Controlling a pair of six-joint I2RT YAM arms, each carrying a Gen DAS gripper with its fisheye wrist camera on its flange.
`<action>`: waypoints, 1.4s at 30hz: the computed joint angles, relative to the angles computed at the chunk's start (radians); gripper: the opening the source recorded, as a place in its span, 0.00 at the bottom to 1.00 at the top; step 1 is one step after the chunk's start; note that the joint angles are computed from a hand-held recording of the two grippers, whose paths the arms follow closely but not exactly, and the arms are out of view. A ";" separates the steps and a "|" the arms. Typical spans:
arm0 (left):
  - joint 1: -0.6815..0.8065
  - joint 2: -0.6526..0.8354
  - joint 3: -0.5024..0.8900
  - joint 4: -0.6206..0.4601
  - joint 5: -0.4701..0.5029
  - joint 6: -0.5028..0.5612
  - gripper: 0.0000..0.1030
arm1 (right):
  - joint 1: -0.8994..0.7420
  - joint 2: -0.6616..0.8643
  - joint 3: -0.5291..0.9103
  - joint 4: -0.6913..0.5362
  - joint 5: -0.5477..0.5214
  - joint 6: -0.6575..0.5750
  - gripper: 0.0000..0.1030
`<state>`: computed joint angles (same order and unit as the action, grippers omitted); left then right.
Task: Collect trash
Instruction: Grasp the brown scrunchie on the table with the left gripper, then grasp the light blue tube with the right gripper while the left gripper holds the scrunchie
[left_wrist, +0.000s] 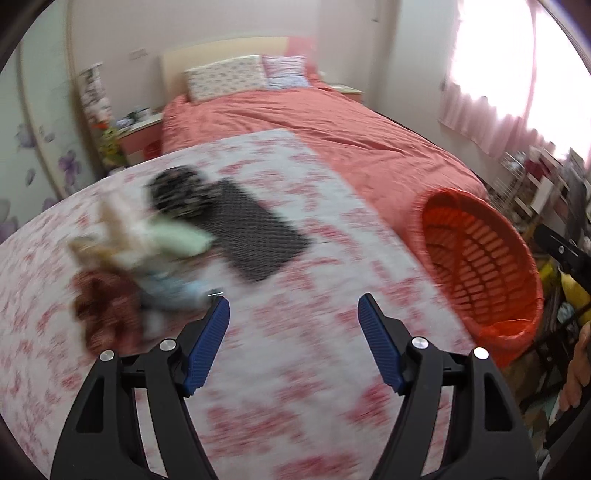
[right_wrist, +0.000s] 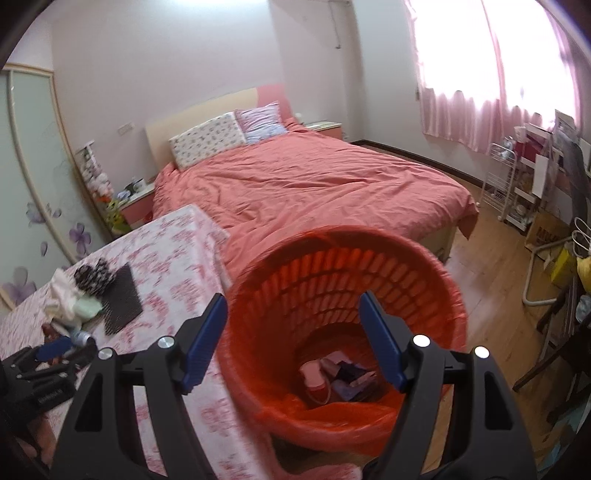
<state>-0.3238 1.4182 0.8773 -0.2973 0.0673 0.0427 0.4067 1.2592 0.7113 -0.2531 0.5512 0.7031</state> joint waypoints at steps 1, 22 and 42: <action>0.046 -0.018 -0.015 0.003 0.009 0.009 0.72 | 0.024 0.028 0.018 -0.001 0.006 0.007 0.70; 0.474 0.233 0.097 0.071 0.197 0.071 0.56 | 0.276 0.510 0.405 -0.021 0.013 0.032 0.70; 0.684 0.289 0.134 0.063 0.217 0.153 0.25 | 0.318 0.715 0.625 -0.012 -0.083 -0.055 0.65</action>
<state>0.3606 1.7070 1.0109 -0.2344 0.2845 0.1954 0.7247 1.9742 1.3359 -0.2647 0.4686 0.6482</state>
